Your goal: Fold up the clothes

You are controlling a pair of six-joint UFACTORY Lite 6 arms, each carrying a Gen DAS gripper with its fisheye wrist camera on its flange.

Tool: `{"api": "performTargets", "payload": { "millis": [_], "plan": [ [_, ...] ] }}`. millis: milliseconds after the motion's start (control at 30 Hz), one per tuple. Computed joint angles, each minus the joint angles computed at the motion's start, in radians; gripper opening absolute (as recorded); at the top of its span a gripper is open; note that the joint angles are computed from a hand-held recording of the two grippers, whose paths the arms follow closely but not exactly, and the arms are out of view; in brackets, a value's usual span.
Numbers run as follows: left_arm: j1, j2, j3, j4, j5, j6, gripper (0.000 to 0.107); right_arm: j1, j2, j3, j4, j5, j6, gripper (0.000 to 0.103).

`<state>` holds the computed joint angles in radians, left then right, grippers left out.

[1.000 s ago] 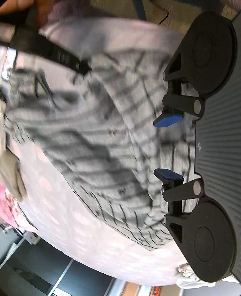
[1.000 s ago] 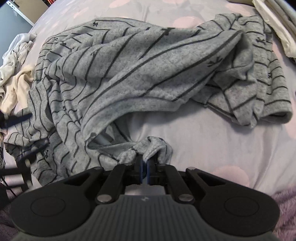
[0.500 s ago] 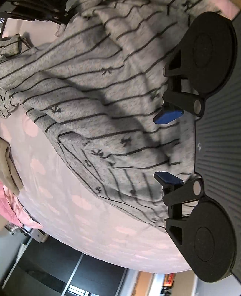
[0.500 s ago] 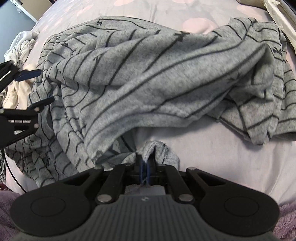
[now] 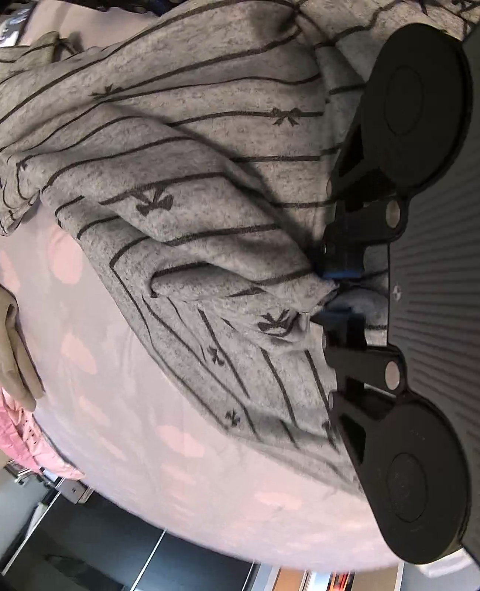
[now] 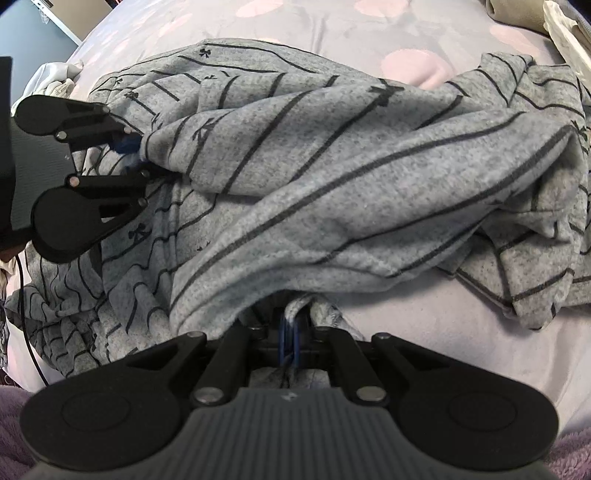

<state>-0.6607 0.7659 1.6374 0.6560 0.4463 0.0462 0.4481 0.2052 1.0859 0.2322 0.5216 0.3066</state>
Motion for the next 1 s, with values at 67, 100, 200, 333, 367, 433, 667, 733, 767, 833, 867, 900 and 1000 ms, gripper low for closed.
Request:
{"api": "performTargets", "payload": {
  "millis": [67, 100, 200, 333, 367, 433, 667, 733, 767, 833, 867, 900, 1000],
  "plan": [
    [-0.008, -0.039, -0.021, 0.047, 0.033, -0.077, 0.009, -0.001, -0.029, -0.022, -0.011, -0.003, 0.017, 0.005],
    [-0.010, -0.065, -0.036, 0.069, 0.050, -0.113, 0.009, -0.001, -0.046, -0.034, -0.021, -0.003, 0.029, 0.004],
    [-0.019, -0.164, -0.088, 0.142, 0.115, -0.215, 0.009, 0.006, -0.099, -0.062, -0.094, -0.005, 0.103, 0.004],
    [-0.045, -0.314, -0.164, 0.238, 0.226, -0.333, 0.008, 0.016, -0.213, -0.111, -0.234, 0.006, 0.241, 0.004],
    [-0.054, -0.347, -0.172, 0.233, 0.262, -0.336, 0.008, 0.017, -0.244, -0.119, -0.255, 0.015, 0.257, 0.004],
    [-0.075, -0.412, -0.184, 0.225, 0.338, -0.338, 0.008, 0.017, -0.307, -0.131, -0.287, 0.040, 0.278, 0.004],
    [-0.225, -0.717, -0.171, 0.033, 0.623, -0.229, 0.008, -0.009, -0.533, -0.114, -0.425, 0.158, 0.302, 0.004],
    [-0.274, -0.746, -0.089, -0.032, 0.714, -0.211, 0.008, -0.046, -0.569, -0.072, -0.438, 0.184, 0.267, 0.004],
    [-0.304, -0.754, -0.047, -0.072, 0.750, -0.197, 0.007, -0.068, -0.590, -0.047, -0.438, 0.197, 0.243, 0.004],
    [-0.367, -0.757, 0.047, -0.140, 0.825, -0.184, 0.007, -0.098, -0.593, 0.009, -0.430, 0.204, 0.192, 0.004],
    [-0.400, -0.758, 0.066, -0.165, 0.846, -0.187, 0.007, -0.110, -0.577, 0.035, -0.402, 0.205, 0.146, 0.004],
    [-0.418, -0.757, 0.077, -0.196, 0.858, -0.185, 0.007, -0.115, -0.551, 0.060, -0.375, 0.204, 0.107, 0.004],
    [-0.445, -0.767, -0.008, -0.281, 0.825, -0.202, 0.007, -0.092, -0.464, 0.081, -0.343, 0.193, 0.066, 0.004]
  ]
}}
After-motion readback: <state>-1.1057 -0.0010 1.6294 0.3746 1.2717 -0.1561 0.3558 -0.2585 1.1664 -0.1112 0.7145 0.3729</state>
